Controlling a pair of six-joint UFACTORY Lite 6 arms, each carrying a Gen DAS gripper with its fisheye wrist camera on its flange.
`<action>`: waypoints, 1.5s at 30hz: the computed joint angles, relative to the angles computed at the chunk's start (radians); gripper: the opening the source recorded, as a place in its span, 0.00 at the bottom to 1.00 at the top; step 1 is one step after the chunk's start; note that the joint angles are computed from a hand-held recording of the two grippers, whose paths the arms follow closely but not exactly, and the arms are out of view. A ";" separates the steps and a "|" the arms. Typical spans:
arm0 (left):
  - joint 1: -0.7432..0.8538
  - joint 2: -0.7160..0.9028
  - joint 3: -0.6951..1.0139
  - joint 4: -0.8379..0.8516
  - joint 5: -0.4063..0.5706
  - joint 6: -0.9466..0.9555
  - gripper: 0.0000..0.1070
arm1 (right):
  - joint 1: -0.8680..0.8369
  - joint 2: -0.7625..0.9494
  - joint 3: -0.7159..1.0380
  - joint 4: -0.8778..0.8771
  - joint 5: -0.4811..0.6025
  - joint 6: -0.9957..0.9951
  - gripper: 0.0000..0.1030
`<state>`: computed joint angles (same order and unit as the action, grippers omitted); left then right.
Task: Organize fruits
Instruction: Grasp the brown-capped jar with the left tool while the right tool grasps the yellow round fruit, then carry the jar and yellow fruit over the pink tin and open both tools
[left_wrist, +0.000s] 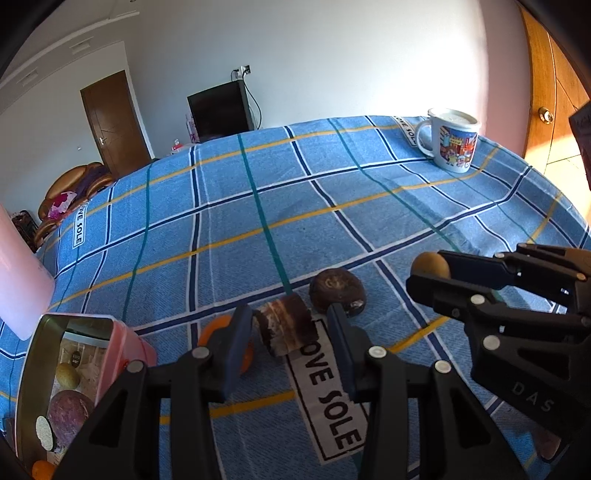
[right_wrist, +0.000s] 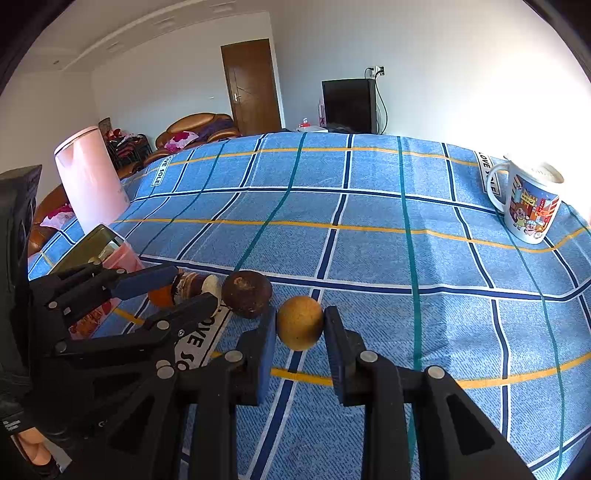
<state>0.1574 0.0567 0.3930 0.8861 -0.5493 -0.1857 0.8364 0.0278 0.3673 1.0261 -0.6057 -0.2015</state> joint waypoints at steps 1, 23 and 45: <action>-0.002 0.009 0.011 -0.016 0.008 0.003 0.42 | 0.000 0.000 0.000 0.000 0.000 0.000 0.27; 0.064 0.023 0.037 0.236 -0.053 -0.218 0.32 | 0.036 -0.038 -0.040 -0.021 -0.047 0.031 0.27; 0.253 -0.094 -0.076 0.332 -0.312 -0.174 0.32 | 0.208 -0.126 -0.122 0.086 -0.246 0.025 0.27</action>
